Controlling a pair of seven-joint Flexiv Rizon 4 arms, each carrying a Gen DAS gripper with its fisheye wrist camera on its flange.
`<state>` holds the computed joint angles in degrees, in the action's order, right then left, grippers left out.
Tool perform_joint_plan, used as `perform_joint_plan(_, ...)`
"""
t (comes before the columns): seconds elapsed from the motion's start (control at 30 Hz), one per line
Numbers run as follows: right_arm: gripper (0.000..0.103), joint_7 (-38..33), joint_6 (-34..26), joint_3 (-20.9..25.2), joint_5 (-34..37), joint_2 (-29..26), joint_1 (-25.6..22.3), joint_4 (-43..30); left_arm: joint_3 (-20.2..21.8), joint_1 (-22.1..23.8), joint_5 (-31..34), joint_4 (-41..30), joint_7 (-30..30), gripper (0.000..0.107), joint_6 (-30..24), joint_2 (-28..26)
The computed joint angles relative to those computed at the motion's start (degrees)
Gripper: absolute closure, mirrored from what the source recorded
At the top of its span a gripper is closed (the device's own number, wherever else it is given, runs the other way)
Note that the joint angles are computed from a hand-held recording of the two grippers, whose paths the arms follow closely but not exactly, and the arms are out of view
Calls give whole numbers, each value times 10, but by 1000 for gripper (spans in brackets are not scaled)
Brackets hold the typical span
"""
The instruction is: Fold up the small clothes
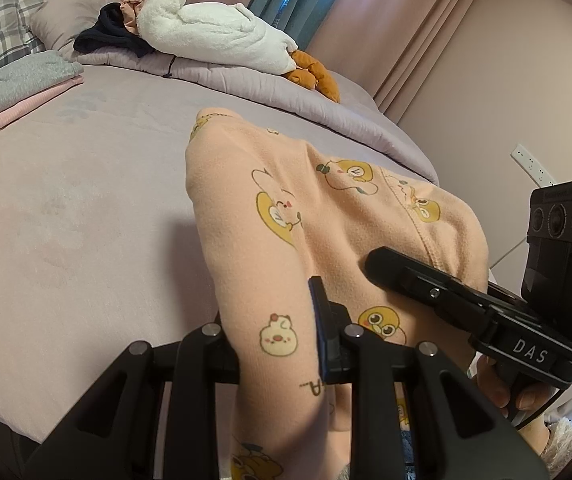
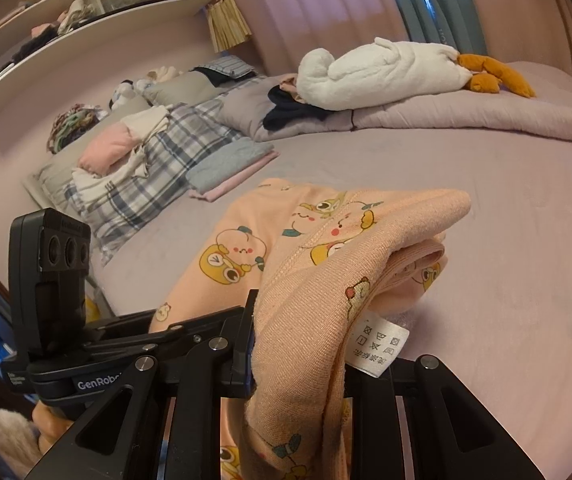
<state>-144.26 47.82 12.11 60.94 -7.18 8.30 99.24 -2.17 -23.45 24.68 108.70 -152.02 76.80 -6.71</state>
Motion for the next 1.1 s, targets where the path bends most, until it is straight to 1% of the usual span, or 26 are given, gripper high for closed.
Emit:
perform_joint_plan(0.27, 78, 0, 6, 1, 1, 1, 4, 3, 4, 12, -17, 5, 28, 82, 9, 0)
perform_joint_plan(0.53, 78, -6, 3, 3, -9, -16, 2, -15, 8, 21, -30, 10, 41, 82, 19, -4)
perform_joint_plan(0.77, 78, 1, 2, 11, -28, -44, -1, -45, 13, 33, -64, 12, 79, 82, 35, -16)
perform_joint_plan(0.8, 78, 1, 2, 12, -30, -48, -2, -50, 16, 30, -62, 11, 77, 82, 35, -17)
perform_joint_plan(1.1, 78, 12, 20, 31, -56, -82, 0, -88, 29, 37, -93, 1, 114, 82, 47, -37)
